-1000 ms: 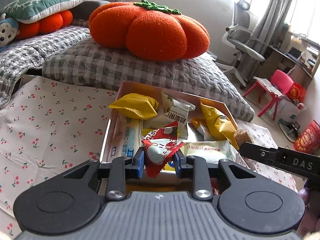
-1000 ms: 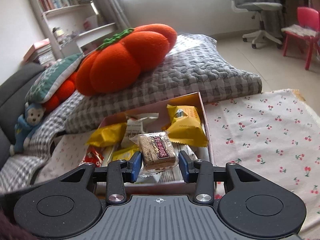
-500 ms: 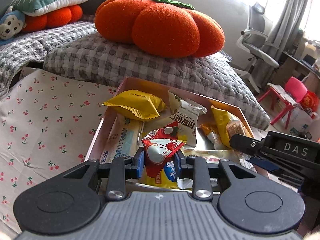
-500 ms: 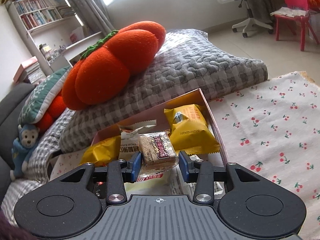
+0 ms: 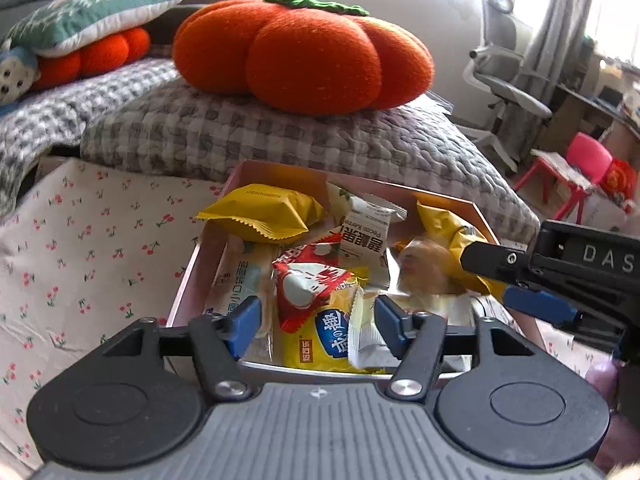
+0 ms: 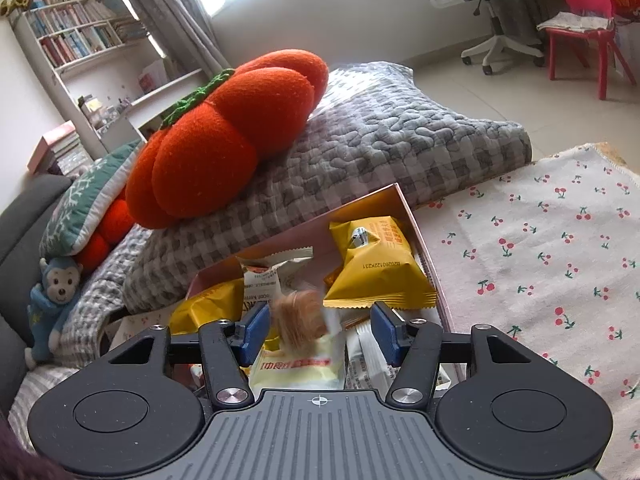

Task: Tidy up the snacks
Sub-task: 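Lower both snacks into the box and open both grippers, then withdraw both grippers from the box toward the remaining snacks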

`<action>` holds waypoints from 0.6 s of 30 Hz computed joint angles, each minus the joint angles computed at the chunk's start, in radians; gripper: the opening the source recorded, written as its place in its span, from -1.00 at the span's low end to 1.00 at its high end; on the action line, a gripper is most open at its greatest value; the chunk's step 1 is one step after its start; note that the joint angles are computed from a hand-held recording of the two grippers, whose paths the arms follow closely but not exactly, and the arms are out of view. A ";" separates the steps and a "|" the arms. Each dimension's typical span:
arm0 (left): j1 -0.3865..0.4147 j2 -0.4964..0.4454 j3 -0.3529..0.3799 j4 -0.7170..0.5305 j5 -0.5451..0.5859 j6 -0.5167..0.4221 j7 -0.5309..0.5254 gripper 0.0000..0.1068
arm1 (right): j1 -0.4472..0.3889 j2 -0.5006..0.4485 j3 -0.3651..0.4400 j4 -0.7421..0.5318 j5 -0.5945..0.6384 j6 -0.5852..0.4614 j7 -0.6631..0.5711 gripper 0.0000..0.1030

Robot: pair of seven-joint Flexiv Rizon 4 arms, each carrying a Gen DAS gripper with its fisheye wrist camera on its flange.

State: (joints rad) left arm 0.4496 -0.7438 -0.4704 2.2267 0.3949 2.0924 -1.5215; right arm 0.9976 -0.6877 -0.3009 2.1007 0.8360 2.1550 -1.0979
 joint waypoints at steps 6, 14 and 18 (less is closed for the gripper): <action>0.051 0.011 -0.046 0.022 0.028 -0.033 0.012 0.34 | 0.050 0.037 -0.036 0.035 0.016 -0.007 -0.044 0.26; 0.129 0.047 -0.105 0.073 0.037 -0.059 0.048 0.59 | 0.129 0.100 -0.092 0.089 0.092 -0.022 -0.117 0.49; 0.155 0.071 -0.126 0.096 0.030 -0.081 0.077 0.66 | 0.170 0.126 -0.120 0.122 0.120 -0.030 -0.147 0.56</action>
State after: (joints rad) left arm 0.6042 -0.6728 -0.5964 2.3231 0.4248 2.0113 -1.4449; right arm 1.1676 -0.5619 -0.4206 2.2223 0.9558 2.1247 -1.2453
